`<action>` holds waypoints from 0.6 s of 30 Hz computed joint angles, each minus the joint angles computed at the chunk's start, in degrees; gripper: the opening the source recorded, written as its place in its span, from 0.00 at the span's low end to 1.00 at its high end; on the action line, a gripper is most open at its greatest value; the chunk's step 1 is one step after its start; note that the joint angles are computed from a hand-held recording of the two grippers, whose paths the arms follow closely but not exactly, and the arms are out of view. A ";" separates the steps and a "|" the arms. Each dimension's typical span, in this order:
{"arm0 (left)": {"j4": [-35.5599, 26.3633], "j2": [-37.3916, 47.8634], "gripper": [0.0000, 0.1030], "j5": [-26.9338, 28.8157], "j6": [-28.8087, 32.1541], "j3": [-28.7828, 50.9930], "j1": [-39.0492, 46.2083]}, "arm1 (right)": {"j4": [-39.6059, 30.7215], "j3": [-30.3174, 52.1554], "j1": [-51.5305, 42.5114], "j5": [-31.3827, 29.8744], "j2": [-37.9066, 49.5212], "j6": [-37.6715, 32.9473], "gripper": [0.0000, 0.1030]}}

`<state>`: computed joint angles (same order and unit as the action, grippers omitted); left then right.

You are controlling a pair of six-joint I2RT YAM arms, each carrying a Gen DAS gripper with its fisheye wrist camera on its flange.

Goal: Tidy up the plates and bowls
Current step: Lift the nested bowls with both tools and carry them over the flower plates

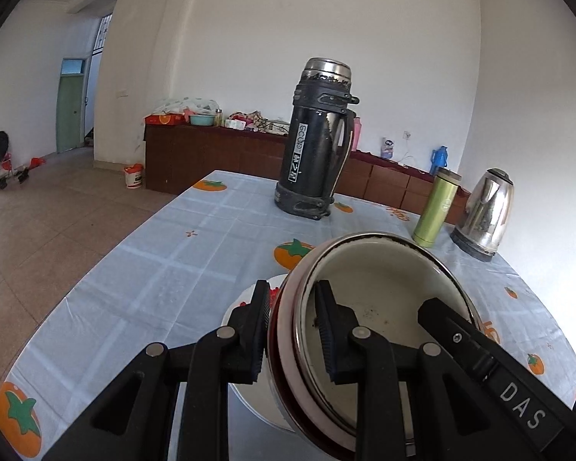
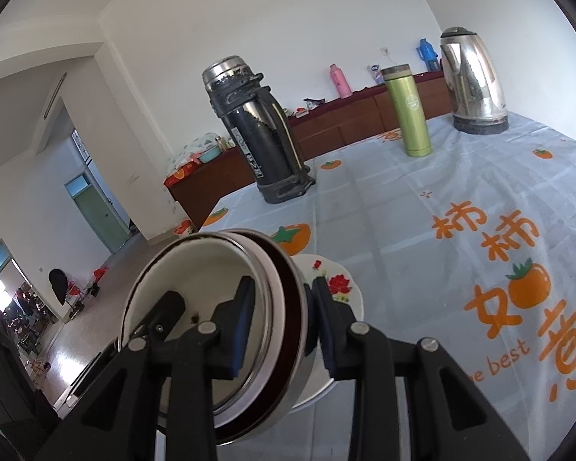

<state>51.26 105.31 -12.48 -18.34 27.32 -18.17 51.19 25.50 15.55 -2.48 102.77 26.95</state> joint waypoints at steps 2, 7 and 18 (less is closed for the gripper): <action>0.06 0.57 0.26 -0.45 0.08 0.30 -0.05 | 0.43 0.52 -0.23 -0.61 1.00 -0.15 0.30; -0.36 1.89 0.26 -1.21 -0.01 1.37 -0.14 | 0.67 1.85 -0.83 -1.80 2.73 -0.46 0.30; -3.23 5.50 0.26 -2.21 0.29 5.49 -0.57 | -1.47 5.20 -1.83 -2.10 5.55 -1.03 0.30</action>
<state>48.03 110.80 -14.69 -18.05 32.81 -18.74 49.71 30.70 13.72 -4.58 108.32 25.92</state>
